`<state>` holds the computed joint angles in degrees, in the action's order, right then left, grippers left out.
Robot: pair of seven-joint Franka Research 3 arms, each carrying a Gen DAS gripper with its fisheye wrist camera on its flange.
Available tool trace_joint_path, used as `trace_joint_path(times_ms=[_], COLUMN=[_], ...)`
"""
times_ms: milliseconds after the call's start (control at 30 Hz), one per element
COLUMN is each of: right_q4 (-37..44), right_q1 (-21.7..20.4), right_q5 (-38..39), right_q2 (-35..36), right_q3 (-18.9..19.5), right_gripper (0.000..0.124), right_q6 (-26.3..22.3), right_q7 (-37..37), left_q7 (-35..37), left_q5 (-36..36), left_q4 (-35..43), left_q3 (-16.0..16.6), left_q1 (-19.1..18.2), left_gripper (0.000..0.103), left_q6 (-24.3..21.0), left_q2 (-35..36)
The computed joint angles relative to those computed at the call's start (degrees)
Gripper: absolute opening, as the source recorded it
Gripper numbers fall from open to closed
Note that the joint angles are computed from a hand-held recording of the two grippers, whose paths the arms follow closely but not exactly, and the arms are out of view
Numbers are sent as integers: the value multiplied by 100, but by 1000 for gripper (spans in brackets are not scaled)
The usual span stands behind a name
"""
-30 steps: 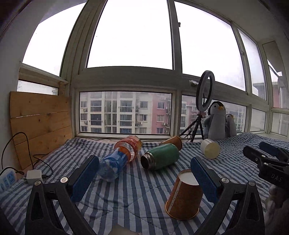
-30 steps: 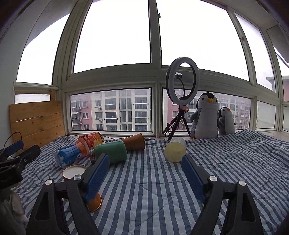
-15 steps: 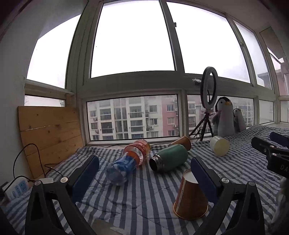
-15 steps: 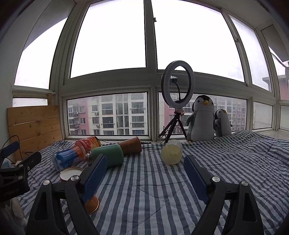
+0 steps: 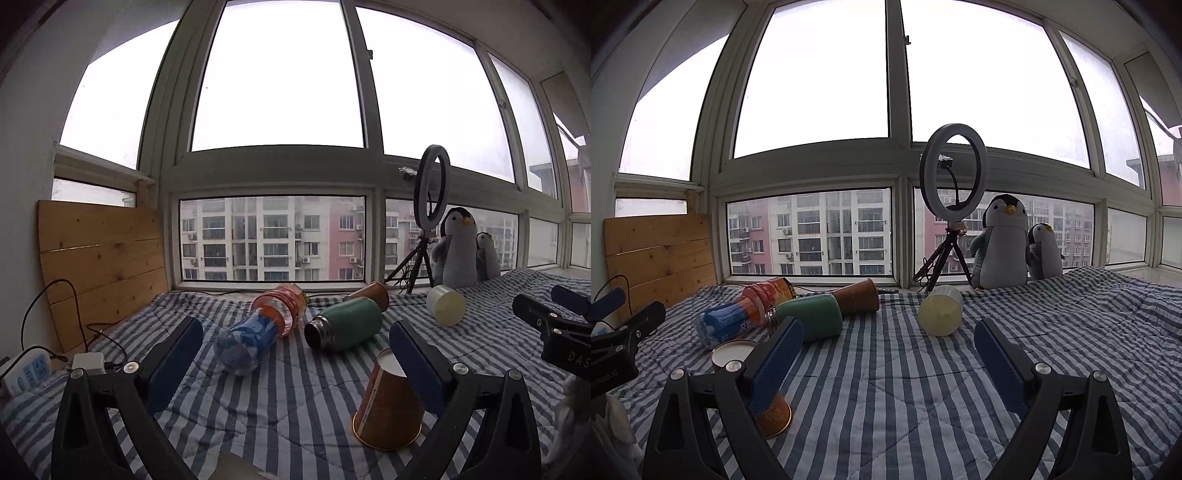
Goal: Flip cup upside down
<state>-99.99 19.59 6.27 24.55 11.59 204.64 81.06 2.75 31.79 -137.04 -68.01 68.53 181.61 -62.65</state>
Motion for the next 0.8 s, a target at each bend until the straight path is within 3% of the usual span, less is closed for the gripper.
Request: trace_joint_path(times_ms=[800], right_q4=[-17], right_q1=[-52], right_q5=[-102], right_q2=[-1], right_q3=[20], right_gripper=[92], right_q6=[47], right_q7=[157], left_q7=[34], left_q5=[14], left_q4=[28], left_q3=[-18], left_q1=[-4], left_gripper=[102], left_q6=[-39], left_q2=[91])
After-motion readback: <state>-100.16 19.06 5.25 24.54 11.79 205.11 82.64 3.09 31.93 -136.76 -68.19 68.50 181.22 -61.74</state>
